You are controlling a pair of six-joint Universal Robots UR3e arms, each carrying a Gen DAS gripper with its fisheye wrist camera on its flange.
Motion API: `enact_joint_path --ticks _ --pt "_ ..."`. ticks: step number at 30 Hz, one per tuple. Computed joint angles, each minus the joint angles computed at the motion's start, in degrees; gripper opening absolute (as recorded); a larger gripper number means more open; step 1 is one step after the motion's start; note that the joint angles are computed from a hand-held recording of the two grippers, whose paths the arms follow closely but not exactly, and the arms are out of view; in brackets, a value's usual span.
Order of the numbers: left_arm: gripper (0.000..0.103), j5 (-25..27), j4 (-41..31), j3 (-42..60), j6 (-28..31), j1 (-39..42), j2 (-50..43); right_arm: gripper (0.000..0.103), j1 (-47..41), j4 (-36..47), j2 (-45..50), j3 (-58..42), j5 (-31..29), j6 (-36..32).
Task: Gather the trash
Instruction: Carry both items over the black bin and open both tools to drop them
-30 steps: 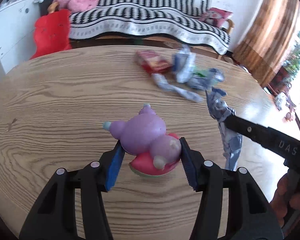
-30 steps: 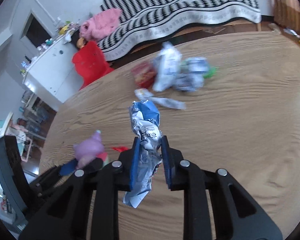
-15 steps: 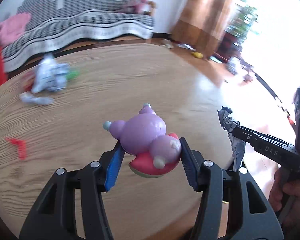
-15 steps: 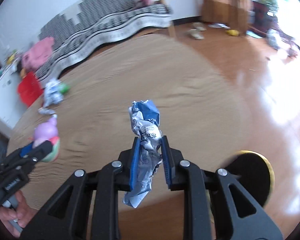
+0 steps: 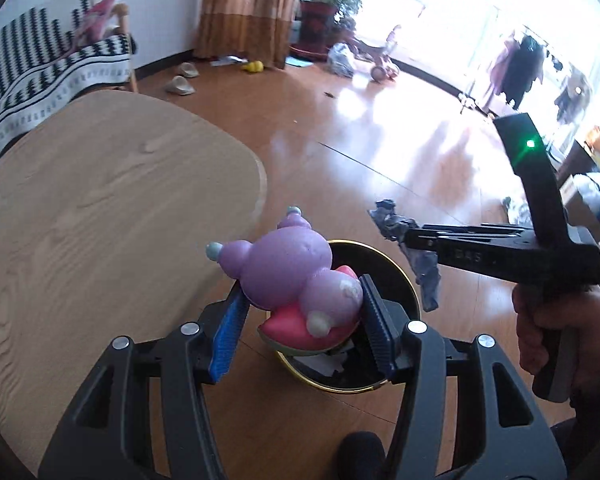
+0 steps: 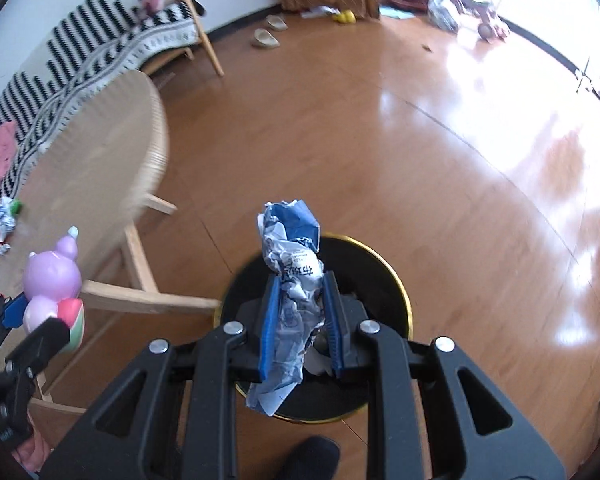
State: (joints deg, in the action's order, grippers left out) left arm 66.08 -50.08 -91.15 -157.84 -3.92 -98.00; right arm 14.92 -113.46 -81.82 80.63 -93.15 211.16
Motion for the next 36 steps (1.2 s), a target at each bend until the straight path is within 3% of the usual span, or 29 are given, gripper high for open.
enact_joint_path --ticks 4,9,29,32,33,34,36 --pt "0.054 2.4 1.0 3.0 -1.3 -3.8 -4.8 0.022 -3.4 -0.9 -2.7 6.9 3.2 -1.9" --pt "0.055 3.7 0.7 6.8 -1.9 -5.3 -9.1 0.022 -3.6 -0.2 -1.3 8.0 3.4 -2.3" --pt "0.055 5.4 1.1 7.6 -2.8 -7.0 -10.6 0.023 -4.0 -0.4 -0.9 8.3 4.5 -2.7" --pt "0.055 5.6 1.0 7.8 -3.0 -7.3 -10.6 0.029 -4.3 -0.8 -1.0 8.4 4.7 -2.7" --pt "0.055 5.5 1.0 7.7 -2.9 -7.2 -10.6 0.038 -4.3 -1.0 -1.1 8.5 4.6 -2.6" --pt "0.055 5.5 1.0 7.7 -2.8 -7.2 -10.6 0.053 -4.3 -1.2 -1.3 8.6 4.5 -2.5" --pt "0.055 5.5 1.1 7.7 -2.8 -7.3 -10.7 0.057 -3.8 -1.6 -1.4 8.4 3.5 -2.1"
